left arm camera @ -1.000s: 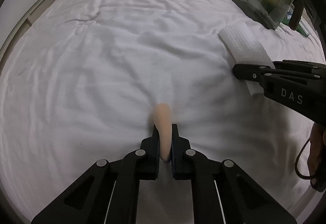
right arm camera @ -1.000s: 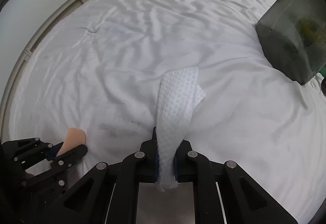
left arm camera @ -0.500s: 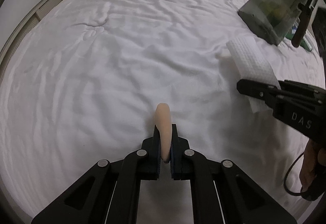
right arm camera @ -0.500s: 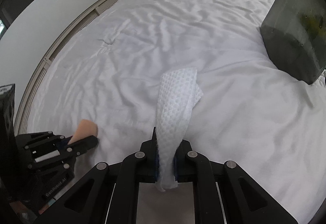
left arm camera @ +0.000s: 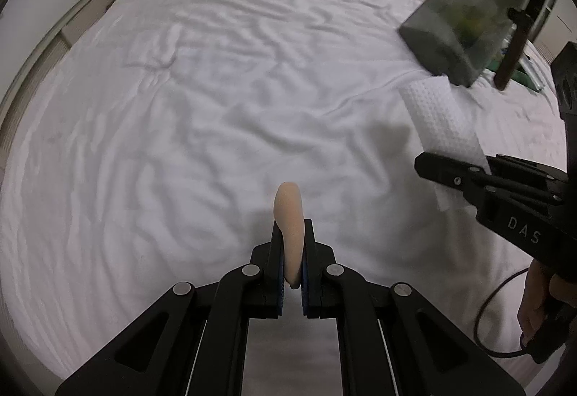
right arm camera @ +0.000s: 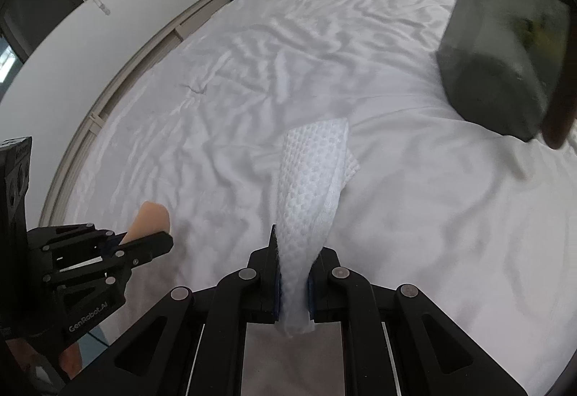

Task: Organize soft objects
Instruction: 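Carry the sponge pad and towel over the green tray with both tools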

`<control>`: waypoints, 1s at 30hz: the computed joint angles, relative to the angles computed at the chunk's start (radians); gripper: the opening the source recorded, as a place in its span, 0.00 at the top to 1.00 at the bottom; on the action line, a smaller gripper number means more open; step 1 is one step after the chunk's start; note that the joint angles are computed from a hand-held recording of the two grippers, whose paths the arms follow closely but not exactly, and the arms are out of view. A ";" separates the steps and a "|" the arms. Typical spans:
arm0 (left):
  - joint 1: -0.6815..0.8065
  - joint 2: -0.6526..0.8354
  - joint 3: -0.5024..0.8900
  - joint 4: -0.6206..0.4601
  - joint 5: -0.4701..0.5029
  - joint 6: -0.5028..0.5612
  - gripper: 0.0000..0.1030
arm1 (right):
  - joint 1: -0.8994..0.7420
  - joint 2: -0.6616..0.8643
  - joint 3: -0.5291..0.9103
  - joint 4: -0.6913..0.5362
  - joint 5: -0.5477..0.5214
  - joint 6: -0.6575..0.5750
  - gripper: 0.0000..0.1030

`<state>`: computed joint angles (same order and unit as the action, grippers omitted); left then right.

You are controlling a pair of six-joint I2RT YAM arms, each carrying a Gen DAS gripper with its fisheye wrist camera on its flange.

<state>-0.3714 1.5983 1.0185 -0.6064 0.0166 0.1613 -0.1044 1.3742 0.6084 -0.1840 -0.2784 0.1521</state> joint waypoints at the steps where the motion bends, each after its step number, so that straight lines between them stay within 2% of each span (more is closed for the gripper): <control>1: -0.019 -0.003 0.009 -0.010 -0.008 -0.007 0.95 | -0.019 -0.018 -0.008 -0.010 -0.014 -0.009 0.91; 6: -0.105 -0.010 0.054 -0.059 -0.007 -0.042 0.95 | -0.124 -0.113 -0.029 -0.092 -0.084 -0.061 0.91; 10: -0.212 -0.013 0.092 -0.092 -0.032 -0.067 0.95 | -0.238 -0.224 -0.034 -0.227 -0.127 -0.156 0.91; 15: -0.372 0.023 0.181 -0.156 -0.003 -0.126 0.95 | -0.512 -0.340 0.007 -0.487 -0.189 -0.393 0.91; 20: -0.523 0.121 0.322 -0.181 0.028 -0.202 0.95 | -0.874 -0.274 0.141 -0.661 -0.243 -0.683 0.91; 25: -0.642 0.306 0.599 -0.213 0.031 -0.300 0.95 | -1.082 -0.114 0.329 -0.704 -0.268 -0.855 0.91; 28: -0.672 0.454 0.825 -0.248 0.041 -0.351 0.95 | -1.136 -0.007 0.458 -0.696 -0.282 -0.885 0.91; 30: -0.680 0.581 1.024 -0.278 0.053 -0.380 0.95 | -1.135 0.059 0.525 -0.662 -0.275 -0.875 0.91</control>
<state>-1.0516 2.1788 2.0423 -0.8845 0.0698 -0.2190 -1.2391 1.4327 1.1335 -0.8456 -0.5534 -0.7231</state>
